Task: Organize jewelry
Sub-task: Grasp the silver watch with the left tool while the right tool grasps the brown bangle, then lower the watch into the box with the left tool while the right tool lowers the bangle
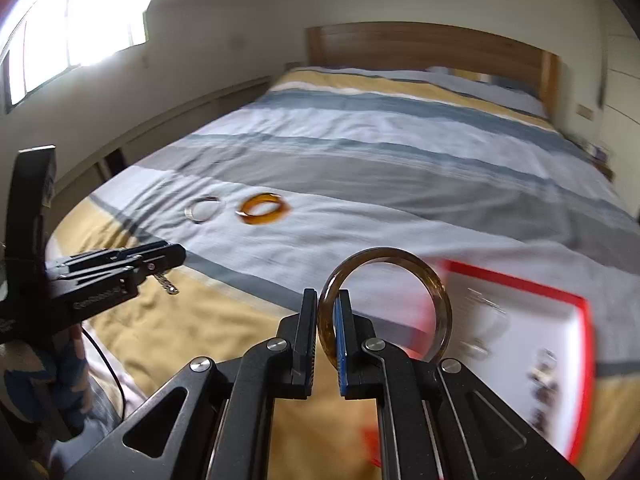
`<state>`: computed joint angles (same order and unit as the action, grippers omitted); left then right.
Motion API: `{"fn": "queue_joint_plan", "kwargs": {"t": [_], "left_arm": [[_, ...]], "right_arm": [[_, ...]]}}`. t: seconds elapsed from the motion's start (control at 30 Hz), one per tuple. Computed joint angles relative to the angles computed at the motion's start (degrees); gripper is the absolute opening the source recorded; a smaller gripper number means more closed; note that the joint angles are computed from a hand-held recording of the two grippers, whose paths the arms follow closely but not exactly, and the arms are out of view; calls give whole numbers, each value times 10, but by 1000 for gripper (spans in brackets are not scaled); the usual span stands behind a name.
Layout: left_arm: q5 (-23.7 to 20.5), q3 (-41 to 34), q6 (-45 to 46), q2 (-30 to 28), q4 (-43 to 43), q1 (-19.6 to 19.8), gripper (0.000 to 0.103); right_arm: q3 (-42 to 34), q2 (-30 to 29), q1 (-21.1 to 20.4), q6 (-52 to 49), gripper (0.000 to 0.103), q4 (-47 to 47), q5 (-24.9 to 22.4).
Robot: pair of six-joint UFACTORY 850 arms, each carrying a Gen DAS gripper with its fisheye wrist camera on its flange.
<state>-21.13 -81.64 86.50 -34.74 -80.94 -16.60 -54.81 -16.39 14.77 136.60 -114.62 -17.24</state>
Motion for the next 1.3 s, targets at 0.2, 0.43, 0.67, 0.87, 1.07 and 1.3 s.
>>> {"fn": "queue_joint_plan", "kwargs": {"t": [0.2,0.43,0.67,0.87,1.07,1.3], "left_arm": [[-32,15,6,11,31,-55,23],[-52,-5,-17,-13,92,-114,23],[-41,-26,-42,-48,154,-155,23],[-17,-46,-97,-78,223,-172,23],[-1,-55,-118,-91,254,-177,23],[12,-61,-145,-97,290,-182,24]], "right_arm": [[92,69,-37,-59,8,81,-16],[145,87,-88,-2,9,29,5],[162,65,-128,155,9,-138,41],[164,46,-147,244,9,-245,56],[156,26,-149,262,10,-275,68],[158,29,-151,283,15,-290,74]]}}
